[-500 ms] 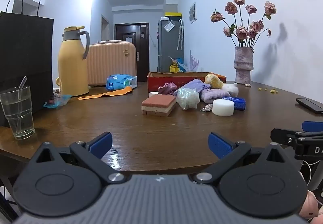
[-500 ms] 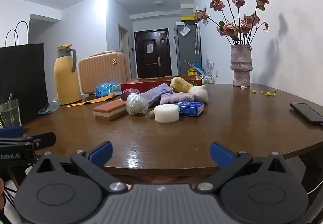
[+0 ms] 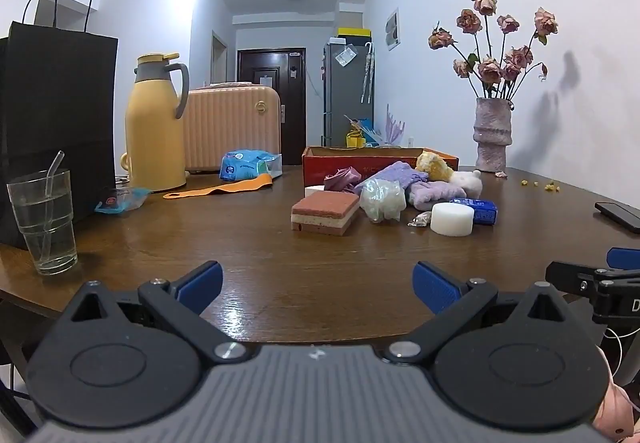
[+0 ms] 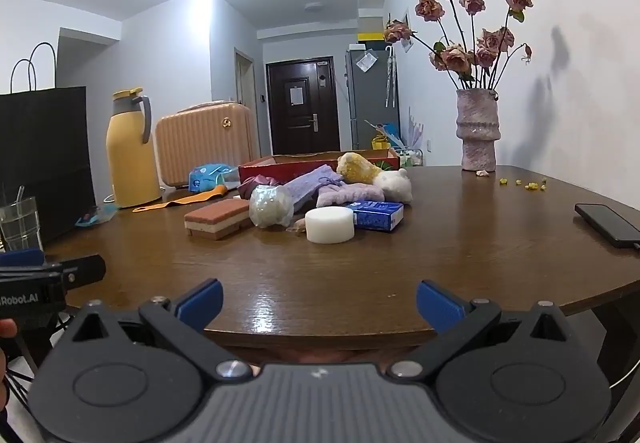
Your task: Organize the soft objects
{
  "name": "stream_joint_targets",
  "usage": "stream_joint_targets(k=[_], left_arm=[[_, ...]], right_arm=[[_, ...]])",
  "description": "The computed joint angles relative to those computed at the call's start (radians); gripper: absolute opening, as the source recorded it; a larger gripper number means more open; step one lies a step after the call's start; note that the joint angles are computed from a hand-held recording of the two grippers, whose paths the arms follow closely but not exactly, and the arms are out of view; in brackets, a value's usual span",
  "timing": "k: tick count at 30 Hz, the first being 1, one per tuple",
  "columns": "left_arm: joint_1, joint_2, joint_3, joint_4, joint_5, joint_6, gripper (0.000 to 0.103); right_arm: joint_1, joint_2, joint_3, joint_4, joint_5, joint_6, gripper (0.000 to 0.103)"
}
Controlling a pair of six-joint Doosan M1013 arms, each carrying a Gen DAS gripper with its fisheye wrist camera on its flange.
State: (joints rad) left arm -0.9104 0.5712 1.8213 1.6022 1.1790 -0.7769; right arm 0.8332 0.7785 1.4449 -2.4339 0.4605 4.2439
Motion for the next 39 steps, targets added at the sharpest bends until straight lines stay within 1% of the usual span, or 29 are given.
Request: stream_joint_targets(k=[39], left_arm=[[-0.002, 0.000, 0.000, 0.003, 0.009, 0.011, 0.103]], right_arm=[[-0.003, -0.005, 0.003, 0.001, 0.006, 0.002, 0.103]])
